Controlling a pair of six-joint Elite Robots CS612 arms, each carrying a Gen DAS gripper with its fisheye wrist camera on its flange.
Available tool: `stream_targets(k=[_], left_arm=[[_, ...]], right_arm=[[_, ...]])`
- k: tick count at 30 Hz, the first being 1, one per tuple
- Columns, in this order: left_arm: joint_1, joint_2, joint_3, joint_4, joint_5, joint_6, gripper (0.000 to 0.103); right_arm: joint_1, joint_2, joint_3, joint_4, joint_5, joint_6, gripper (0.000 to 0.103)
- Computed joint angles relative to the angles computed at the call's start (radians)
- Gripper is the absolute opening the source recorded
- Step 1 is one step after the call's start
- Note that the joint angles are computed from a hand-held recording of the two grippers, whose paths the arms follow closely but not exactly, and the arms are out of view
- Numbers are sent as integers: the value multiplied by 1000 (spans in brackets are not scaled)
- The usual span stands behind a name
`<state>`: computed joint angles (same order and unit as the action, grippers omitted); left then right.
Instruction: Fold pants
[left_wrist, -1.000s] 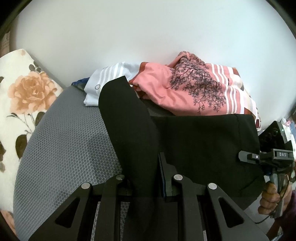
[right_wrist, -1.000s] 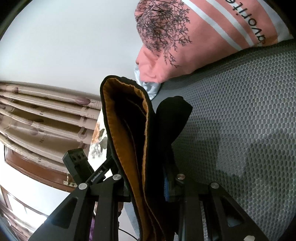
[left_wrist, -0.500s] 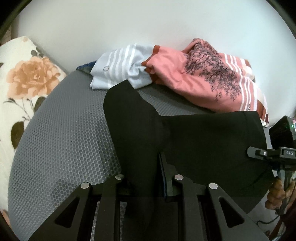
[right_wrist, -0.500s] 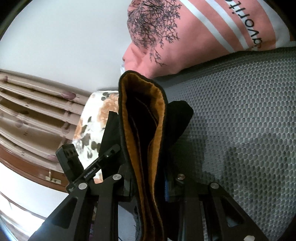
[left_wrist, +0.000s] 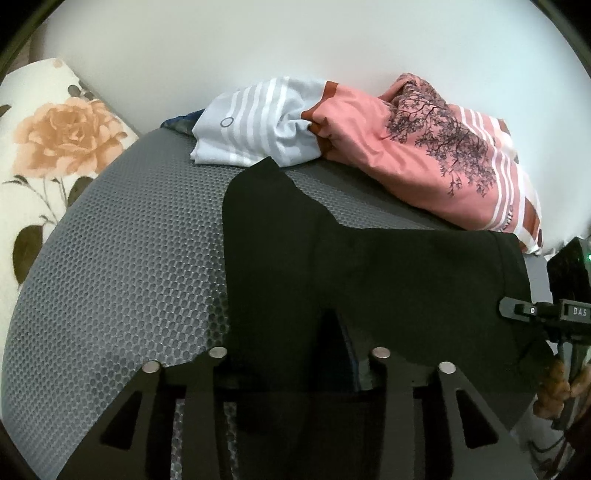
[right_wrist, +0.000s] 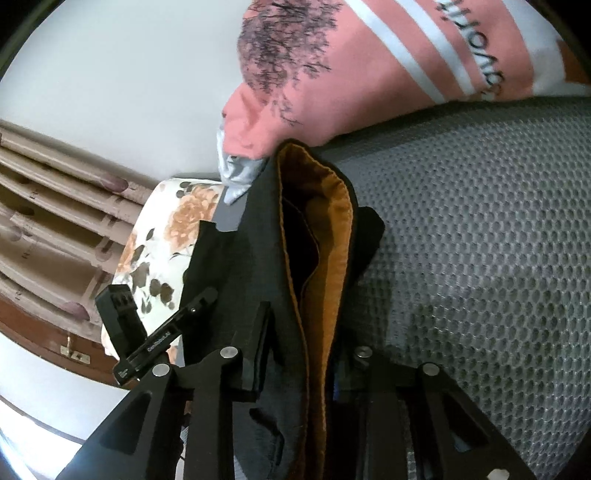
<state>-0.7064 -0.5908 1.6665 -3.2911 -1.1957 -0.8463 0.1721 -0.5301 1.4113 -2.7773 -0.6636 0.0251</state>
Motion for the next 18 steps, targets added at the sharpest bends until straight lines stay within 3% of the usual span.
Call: stream_targets(k=[18], left_arm=[[-27,0,-2,64,138,-47,65]], right_arm=[[65,-13,53,-274,-268,40,47]])
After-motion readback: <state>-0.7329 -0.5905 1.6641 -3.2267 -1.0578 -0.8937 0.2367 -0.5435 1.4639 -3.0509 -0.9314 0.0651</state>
